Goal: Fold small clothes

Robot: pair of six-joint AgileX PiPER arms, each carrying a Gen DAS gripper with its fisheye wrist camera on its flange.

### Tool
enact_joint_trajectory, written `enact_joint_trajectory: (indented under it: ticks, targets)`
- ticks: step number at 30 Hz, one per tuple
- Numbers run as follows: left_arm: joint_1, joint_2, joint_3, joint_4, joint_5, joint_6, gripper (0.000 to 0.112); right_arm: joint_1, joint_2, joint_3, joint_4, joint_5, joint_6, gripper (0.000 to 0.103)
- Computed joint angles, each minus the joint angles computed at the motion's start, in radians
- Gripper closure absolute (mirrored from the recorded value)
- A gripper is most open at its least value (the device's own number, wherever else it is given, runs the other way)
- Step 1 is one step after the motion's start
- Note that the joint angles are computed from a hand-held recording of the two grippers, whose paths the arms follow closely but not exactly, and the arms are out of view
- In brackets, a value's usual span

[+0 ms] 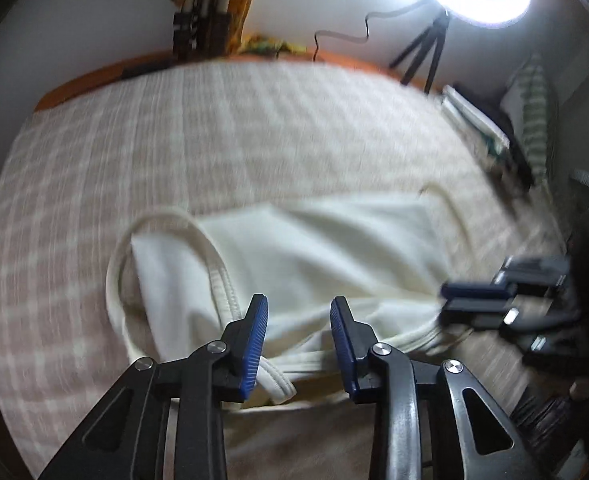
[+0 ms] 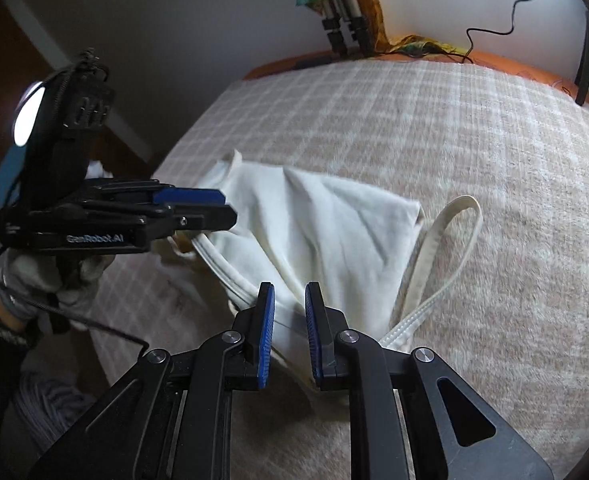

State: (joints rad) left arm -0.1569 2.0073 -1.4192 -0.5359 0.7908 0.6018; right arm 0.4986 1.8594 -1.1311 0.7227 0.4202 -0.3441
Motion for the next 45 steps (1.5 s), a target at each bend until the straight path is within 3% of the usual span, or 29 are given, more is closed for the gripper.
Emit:
enact_joint_trajectory:
  ticks: [6,10,14,19,24,27,33,38,45]
  targets:
    - [0.060,-0.189,0.313,-0.067,-0.131,0.150,0.080,0.051,-0.047,0.065,-0.166,-0.013,0.113,0.089]
    - [0.086,-0.292,0.455,-0.112,-0.155,0.242,0.080,0.102,-0.095,0.101,-0.356,-0.007,0.256,0.089]
    - [0.105,-0.352,0.493,-0.192,-0.180,0.299,0.078,0.121,-0.187,0.167,-0.385,-0.051,0.304,0.089]
    - [0.084,-0.291,0.413,-0.261,-0.212,0.302,0.076,0.142,-0.145,0.126,-0.569,-0.089,0.505,0.088]
    - [0.091,-0.153,0.317,-0.233,-0.117,0.227,0.078,0.105,-0.051,0.058,-0.474,-0.040,0.400,0.088]
    - [0.084,-0.208,0.411,-0.200,-0.139,0.279,0.078,0.101,-0.076,0.095,-0.294,0.008,0.194,0.088]
    - [0.127,-0.349,0.594,-0.153,-0.153,0.328,0.077,0.119,-0.215,0.225,-0.166,0.086,-0.003,0.088]
    - [0.179,-0.438,0.646,-0.233,-0.169,0.386,0.077,0.079,-0.285,0.277,-0.125,0.019,-0.021,0.086]
    - [0.158,-0.409,0.571,-0.330,-0.187,0.386,0.075,0.019,-0.158,0.174,-0.112,-0.013,-0.013,0.082]
